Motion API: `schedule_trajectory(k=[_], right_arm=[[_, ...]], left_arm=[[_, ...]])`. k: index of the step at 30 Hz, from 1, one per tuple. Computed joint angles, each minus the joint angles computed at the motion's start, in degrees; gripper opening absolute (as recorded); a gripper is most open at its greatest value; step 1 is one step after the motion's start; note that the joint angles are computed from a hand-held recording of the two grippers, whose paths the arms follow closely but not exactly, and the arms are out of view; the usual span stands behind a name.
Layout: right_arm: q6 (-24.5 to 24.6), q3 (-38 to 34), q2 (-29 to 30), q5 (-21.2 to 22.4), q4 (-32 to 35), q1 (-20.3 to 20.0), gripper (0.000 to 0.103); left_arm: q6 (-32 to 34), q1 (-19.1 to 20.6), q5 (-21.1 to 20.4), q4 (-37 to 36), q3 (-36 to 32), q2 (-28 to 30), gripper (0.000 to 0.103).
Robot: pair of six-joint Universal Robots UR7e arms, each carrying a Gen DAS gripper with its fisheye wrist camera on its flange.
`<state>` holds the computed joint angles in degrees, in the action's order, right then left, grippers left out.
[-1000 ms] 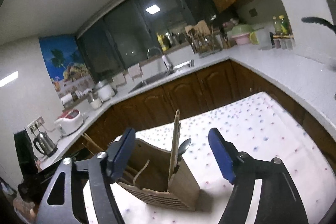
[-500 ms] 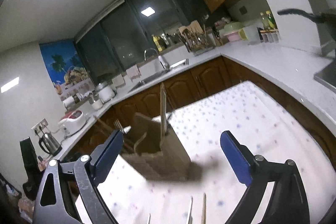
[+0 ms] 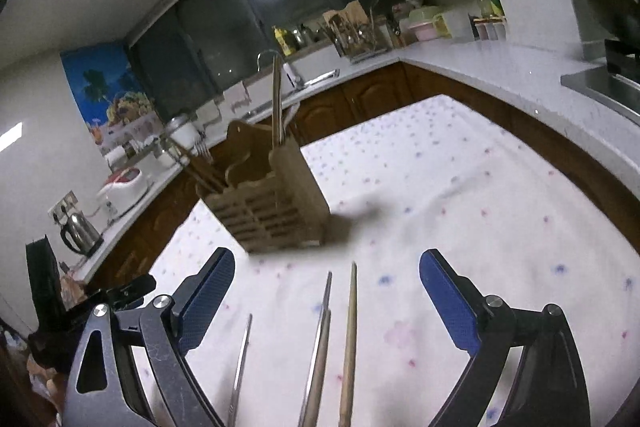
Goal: Organize utensils
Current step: 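Move both open tools back over the remaining chopsticks, then grasp a metal chopstick with the left tool while the right tool grasps a wooden one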
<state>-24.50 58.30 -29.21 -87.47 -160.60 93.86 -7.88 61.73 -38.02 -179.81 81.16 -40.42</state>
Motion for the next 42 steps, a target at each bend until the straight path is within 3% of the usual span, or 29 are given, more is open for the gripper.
schedule_trajectory(k=[6,17,20,26,33,38,42], right_arm=[[-0.6,3.0,-0.9,-1.4,-0.2,-0.7,0.095],[-1.4,1.0,0.4,-3.5,2.6,-0.9,0.094],[-2.3,0.2,0.9,-3.6,3.8,-0.8,0.088],[-3.2,-4.3,3.2,-6.3,9.3,-0.4,0.060],[-4.8,-12.4,7.7,-9.4,17.7,0.1,0.045],[-6.1,-22.1,13.1,-12.0,24.2,0.8,0.039],[-7.2,-32.4,18.7,-14.2,30.0,1.5,0.034]], left_arm=[[-1.9,0.0,0.8,2.6,1.3,-0.2,0.089],[-6.9,0.7,0.2,12.5,0.1,0.0,0.089],[-8.3,1.0,-0.6,17.7,-1.9,0.8,0.088],[-9.9,1.7,-3.2,25.7,-5.8,2.5,0.056],[-10.4,2.7,-7.1,31.2,-9.6,4.0,0.031],[-9.9,2.9,-7.7,34.2,-12.4,5.3,0.025],[-8.3,2.6,-5.5,35.3,-14.4,6.9,0.017]])
